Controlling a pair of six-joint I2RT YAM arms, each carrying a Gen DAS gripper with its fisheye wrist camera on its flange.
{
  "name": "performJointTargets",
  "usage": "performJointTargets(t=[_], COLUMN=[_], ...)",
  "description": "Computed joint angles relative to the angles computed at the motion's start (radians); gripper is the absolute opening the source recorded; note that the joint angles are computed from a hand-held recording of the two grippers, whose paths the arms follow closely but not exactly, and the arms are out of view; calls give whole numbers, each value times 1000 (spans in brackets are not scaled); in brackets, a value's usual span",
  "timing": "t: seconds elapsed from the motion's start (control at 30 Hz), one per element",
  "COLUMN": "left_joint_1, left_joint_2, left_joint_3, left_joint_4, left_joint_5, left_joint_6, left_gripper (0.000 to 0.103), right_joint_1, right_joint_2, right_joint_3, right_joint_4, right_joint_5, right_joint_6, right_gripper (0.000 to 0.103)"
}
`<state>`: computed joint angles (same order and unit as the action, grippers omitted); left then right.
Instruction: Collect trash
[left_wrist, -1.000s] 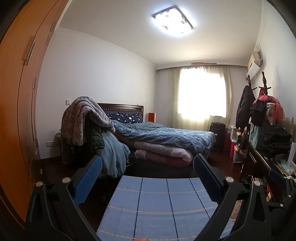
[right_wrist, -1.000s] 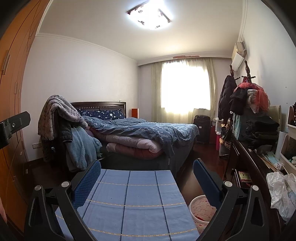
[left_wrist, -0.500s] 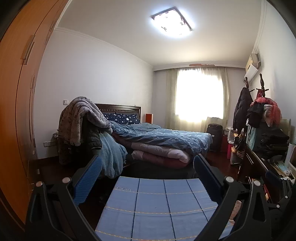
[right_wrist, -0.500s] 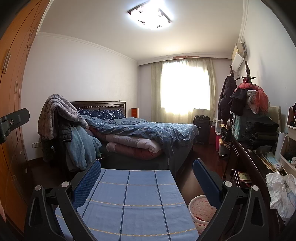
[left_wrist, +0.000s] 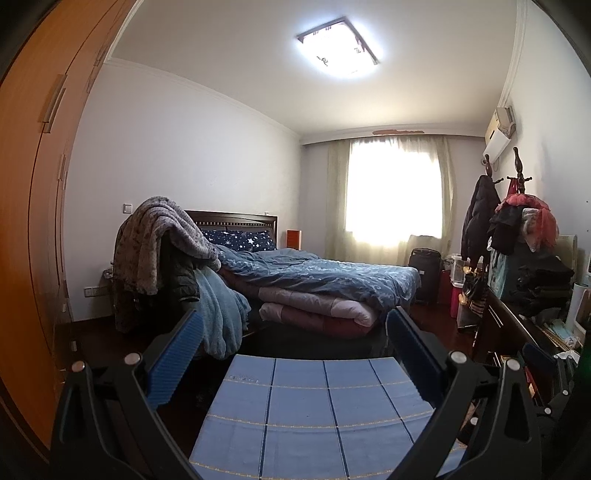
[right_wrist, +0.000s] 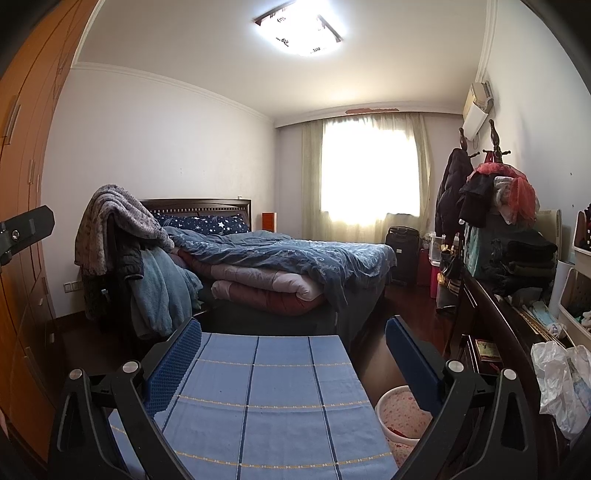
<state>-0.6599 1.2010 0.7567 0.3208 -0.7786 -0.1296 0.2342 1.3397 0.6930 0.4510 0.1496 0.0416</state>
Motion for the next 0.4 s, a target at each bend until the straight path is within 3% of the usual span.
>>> performJointTargets(t=[0.4], left_joint_1=[0], left_joint_2=[22], left_joint_3=[16], left_joint_4=[-8], left_joint_5=[19], left_joint_6=[11], left_gripper=[100], right_joint_1=[-17], right_joint_2=[-13], right_joint_3=[-13], right_joint_4=[-1], right_joint_5=[-14], right_joint_6=[-2], right_gripper=[99])
